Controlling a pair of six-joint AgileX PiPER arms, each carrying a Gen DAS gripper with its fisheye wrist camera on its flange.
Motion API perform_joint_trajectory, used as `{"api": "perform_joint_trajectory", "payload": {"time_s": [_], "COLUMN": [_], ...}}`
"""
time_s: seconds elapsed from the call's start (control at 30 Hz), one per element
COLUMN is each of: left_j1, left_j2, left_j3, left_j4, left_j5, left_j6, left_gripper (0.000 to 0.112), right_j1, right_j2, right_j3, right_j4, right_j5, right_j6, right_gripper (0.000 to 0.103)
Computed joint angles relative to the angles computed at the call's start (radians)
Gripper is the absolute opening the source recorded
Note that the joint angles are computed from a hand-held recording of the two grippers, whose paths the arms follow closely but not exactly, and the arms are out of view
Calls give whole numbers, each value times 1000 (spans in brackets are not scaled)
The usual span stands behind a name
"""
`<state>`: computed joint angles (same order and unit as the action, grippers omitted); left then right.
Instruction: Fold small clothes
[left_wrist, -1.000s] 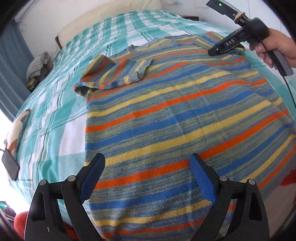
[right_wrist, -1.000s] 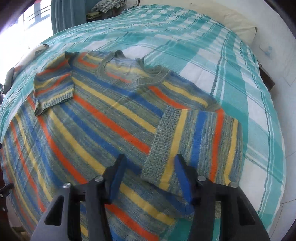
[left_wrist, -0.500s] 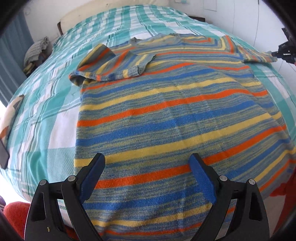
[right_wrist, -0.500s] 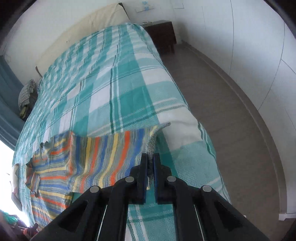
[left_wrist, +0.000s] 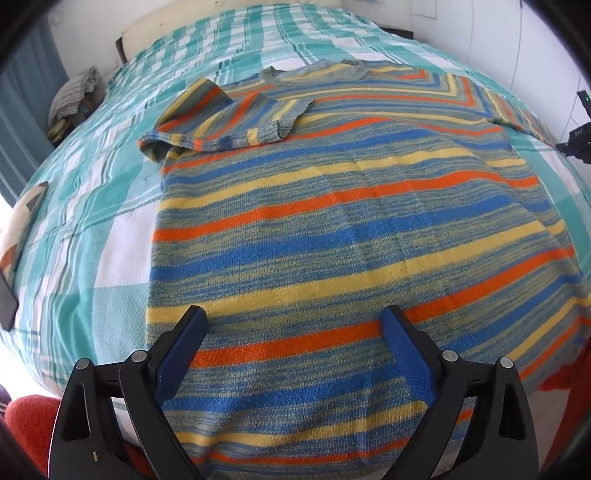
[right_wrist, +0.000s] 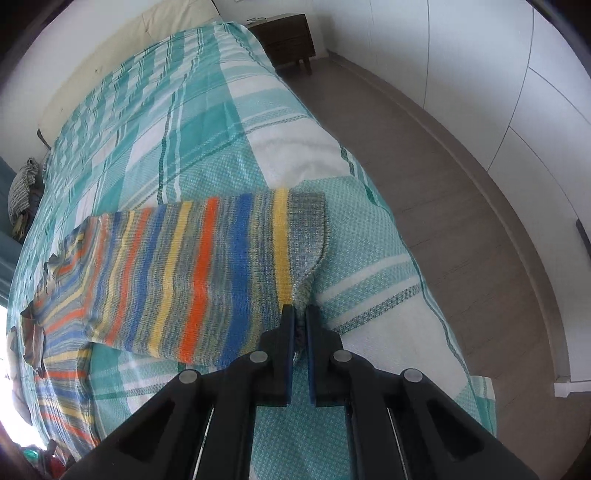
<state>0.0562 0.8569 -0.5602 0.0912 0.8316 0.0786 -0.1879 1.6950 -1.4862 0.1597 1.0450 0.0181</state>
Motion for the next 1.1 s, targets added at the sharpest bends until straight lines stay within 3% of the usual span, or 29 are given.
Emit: {"api": "perform_joint_trajectory", "payload": {"time_s": [0.13,0.23,0.33,0.43,0.57,0.6,0.7,0.73,0.77,0.8,0.9,0.97,1.03,1.1], "left_j1": [136,245,388,343,135,94,35,49,79,113,289,446,589,680], "left_j2": [22,36,41,147,426,500,696,745,775,783,773,769,813,876], "left_j3": [-28,-104,-232,-383,-539,-559,-616,-643,-673,-698,-804,-877,-977,-1063], "left_j4": [-114,-199,-359,-414,-289,-234,-90,-97,-143,-176,-379,-477,-497,-426], "left_j5": [42,117,157,102,34,22,15,35,60,70,141,201,247,245], "left_j6": [154,259,432,495,533,509,401,388,390,365,375,381,323,236], "left_gripper": [96,96,96,96,96,93,66,41,29,9,8,8,8,8], "right_j1": [4,10,35,86,266,318,489,547,599,643,766,779,759,740], "right_j2": [-33,-135,-274,-415,-552,-577,-629,-642,-648,-657,-691,-706,-708,-702], "right_j3": [-17,24,103,206,332,357,417,432,442,452,482,499,508,516], "right_j4": [-38,-70,-66,-9,15,15,-27,-64,-96,-122,-244,-265,-249,-232], "right_j5": [42,48,64,80,64,51,-5,-20,-30,-35,-43,-54,-76,-101], "right_j6": [-39,-74,-116,-121,0,43,189,244,286,314,409,424,407,393], "right_gripper": [43,48,60,62,62,62,62,62,62,62,62,62,62,62]}}
